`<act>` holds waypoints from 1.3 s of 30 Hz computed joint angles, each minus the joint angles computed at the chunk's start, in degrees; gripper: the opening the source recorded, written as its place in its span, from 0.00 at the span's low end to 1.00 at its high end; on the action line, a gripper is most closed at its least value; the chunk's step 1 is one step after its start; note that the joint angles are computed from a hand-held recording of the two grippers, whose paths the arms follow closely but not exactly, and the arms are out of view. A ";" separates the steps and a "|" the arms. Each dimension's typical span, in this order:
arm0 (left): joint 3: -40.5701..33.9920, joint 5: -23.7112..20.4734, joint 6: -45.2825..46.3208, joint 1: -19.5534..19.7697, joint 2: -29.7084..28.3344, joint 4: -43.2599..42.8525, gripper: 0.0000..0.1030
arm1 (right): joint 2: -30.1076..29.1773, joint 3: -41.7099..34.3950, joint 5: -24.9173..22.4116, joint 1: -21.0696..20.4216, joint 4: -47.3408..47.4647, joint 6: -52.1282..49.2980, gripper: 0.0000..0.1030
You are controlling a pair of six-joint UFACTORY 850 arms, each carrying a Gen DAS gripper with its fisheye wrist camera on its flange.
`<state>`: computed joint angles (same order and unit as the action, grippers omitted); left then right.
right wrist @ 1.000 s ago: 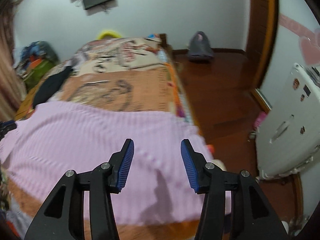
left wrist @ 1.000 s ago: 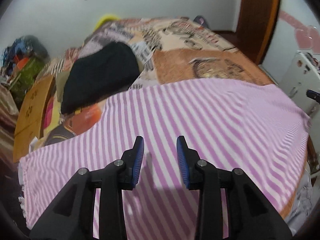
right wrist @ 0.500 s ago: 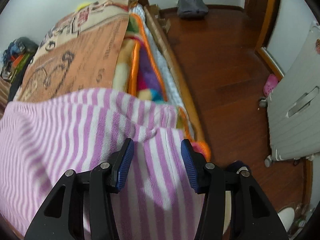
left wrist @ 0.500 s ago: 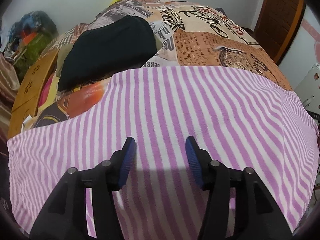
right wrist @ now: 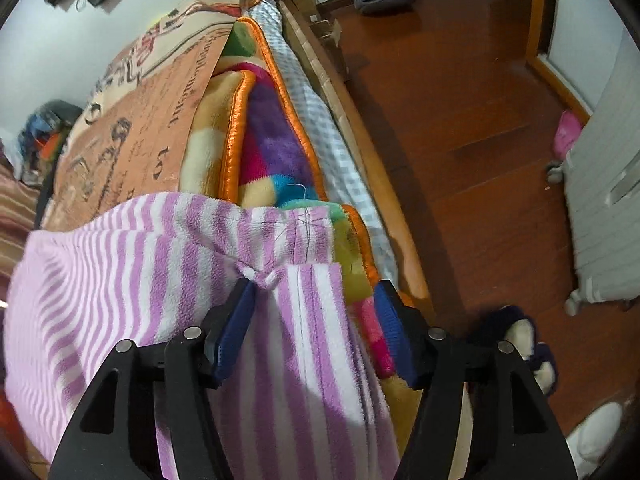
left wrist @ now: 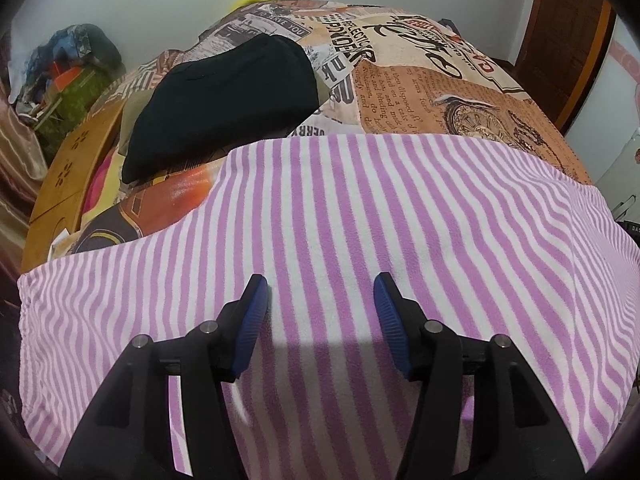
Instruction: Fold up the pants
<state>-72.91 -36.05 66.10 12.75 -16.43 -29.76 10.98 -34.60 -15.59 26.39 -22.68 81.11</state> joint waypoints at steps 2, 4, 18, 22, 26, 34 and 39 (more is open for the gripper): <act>0.00 -0.04 -0.19 -0.01 0.00 0.01 0.54 | 1.01 1.06 2.07 0.72 -4.52 4.45 0.33; 0.08 0.10 -0.20 -0.02 0.06 0.08 0.54 | 0.44 -0.18 -2.37 3.08 -12.70 11.95 0.23; 0.76 1.45 1.13 -0.14 0.48 -0.14 0.54 | 0.68 -5.63 -28.64 11.86 -31.54 27.05 0.11; 1.07 1.86 1.76 -0.15 0.70 -0.54 0.54 | -1.36 -7.31 -29.59 10.51 -32.74 26.15 0.11; 0.82 1.39 2.09 -0.04 0.45 -0.97 0.54 | -5.16 -9.36 -26.73 7.66 -29.09 21.04 0.11; 0.55 0.73 2.25 -0.42 1.49 0.94 0.53 | -6.95 -10.24 -24.43 5.04 -17.31 11.63 0.21; 2.11 -3.37 8.75 0.59 5.75 -5.28 0.53 | -0.69 -10.29 -32.98 9.26 -17.31 13.15 0.23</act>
